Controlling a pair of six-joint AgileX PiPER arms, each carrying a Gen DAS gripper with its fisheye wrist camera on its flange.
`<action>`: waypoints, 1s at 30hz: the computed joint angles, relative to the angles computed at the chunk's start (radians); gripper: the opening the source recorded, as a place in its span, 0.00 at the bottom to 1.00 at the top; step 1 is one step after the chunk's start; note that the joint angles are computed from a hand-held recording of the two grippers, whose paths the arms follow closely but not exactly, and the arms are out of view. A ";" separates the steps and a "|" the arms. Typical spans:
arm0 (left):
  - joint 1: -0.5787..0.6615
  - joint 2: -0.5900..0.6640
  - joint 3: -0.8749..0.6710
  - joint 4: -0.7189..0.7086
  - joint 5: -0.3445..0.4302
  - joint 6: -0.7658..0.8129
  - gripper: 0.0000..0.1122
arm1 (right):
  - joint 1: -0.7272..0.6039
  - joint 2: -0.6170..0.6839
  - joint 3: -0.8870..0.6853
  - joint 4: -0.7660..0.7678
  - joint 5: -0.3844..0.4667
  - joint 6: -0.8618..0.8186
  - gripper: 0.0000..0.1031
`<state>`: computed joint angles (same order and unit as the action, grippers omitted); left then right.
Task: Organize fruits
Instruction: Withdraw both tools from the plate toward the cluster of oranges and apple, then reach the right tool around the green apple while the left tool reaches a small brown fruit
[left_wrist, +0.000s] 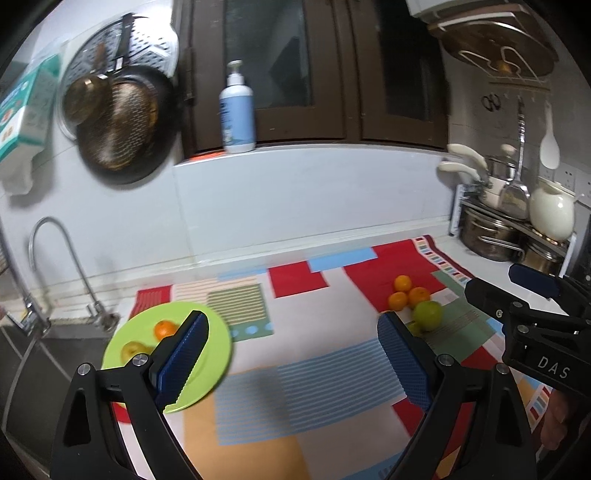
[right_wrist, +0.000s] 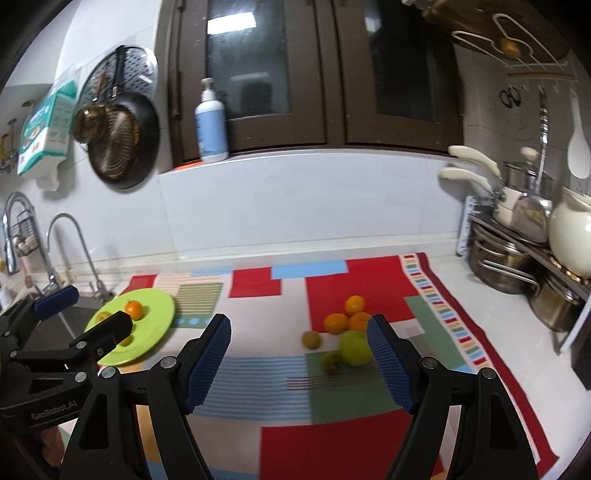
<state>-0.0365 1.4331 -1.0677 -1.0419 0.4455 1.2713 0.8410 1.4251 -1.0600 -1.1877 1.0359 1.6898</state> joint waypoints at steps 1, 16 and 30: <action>-0.018 0.008 -0.008 0.005 -0.006 -0.003 0.84 | -0.004 -0.007 0.007 0.000 0.002 0.001 0.74; -0.148 0.212 -0.162 -0.005 -0.007 0.082 0.83 | -0.203 -0.019 0.090 0.028 -0.134 0.023 0.74; -0.186 0.484 -0.413 0.118 0.125 0.031 0.73 | -0.381 0.108 0.068 0.092 -0.331 -0.016 0.74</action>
<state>-0.2221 1.9175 -1.4810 -0.9234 0.5708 1.3027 0.4604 1.5330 -0.9916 -1.0955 0.7046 1.6737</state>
